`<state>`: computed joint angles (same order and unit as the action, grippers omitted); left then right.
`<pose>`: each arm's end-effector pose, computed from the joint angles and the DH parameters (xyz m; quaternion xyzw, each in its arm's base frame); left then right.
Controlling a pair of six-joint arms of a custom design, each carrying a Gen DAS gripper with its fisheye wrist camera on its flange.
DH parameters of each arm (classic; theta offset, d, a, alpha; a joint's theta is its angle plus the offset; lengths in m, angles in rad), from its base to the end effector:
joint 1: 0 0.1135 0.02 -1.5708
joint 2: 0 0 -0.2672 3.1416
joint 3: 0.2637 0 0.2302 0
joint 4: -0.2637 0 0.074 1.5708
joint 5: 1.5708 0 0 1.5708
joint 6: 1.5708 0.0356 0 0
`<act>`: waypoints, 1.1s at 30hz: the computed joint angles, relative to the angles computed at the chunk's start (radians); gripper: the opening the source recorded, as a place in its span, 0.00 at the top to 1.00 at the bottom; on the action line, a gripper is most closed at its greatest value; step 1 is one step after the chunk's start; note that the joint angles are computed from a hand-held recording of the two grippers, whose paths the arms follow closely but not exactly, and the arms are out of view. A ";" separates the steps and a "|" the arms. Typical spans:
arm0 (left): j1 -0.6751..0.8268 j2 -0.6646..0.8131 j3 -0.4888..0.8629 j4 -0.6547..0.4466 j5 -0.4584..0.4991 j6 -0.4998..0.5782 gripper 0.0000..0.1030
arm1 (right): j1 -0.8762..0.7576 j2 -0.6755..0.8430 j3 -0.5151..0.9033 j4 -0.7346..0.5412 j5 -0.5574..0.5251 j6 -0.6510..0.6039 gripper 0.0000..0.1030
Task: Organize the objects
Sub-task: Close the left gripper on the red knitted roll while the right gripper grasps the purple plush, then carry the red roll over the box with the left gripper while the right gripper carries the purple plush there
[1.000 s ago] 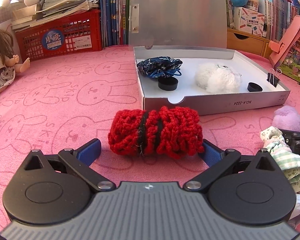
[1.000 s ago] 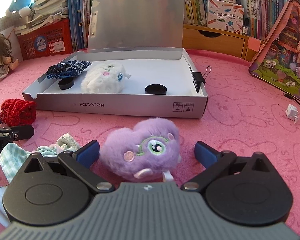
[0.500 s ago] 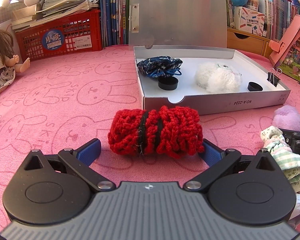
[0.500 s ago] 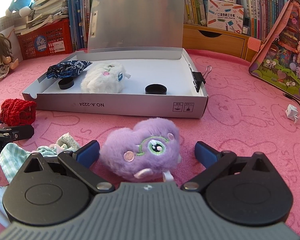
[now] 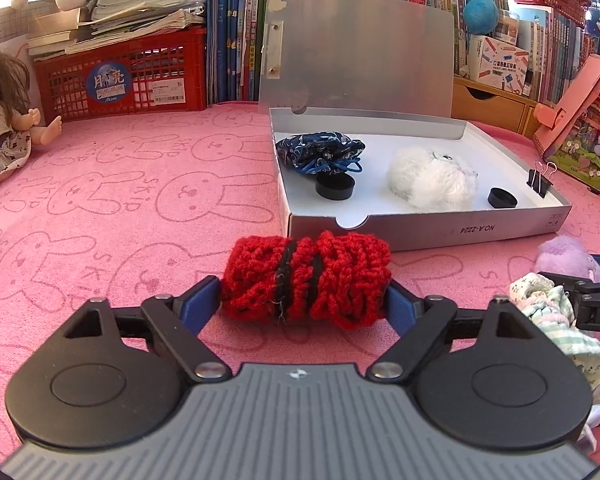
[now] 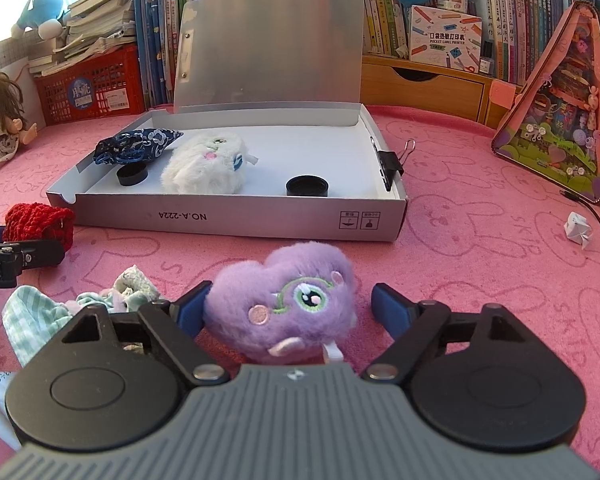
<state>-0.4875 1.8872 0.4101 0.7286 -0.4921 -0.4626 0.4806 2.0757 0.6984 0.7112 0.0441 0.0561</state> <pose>0.2384 -0.1073 0.0801 -0.0863 0.8902 0.0213 0.4468 0.2996 0.1544 0.0731 -0.1800 0.8811 0.0967 0.4266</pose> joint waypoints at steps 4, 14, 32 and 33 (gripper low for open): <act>0.006 -0.028 -0.011 -0.010 0.012 -0.014 0.30 | 0.016 -0.034 -0.024 0.016 0.025 -0.027 0.31; -0.014 -0.195 -0.057 -0.025 -0.016 0.027 0.31 | -0.014 -0.100 -0.029 0.024 -0.005 -0.025 0.32; 0.192 -0.100 0.313 -0.198 0.183 0.160 0.31 | -0.085 -0.025 0.344 -0.275 -0.157 0.068 0.32; 0.203 -0.084 0.344 -0.207 0.193 0.162 0.31 | -0.089 -0.012 0.381 -0.303 -0.169 0.077 0.32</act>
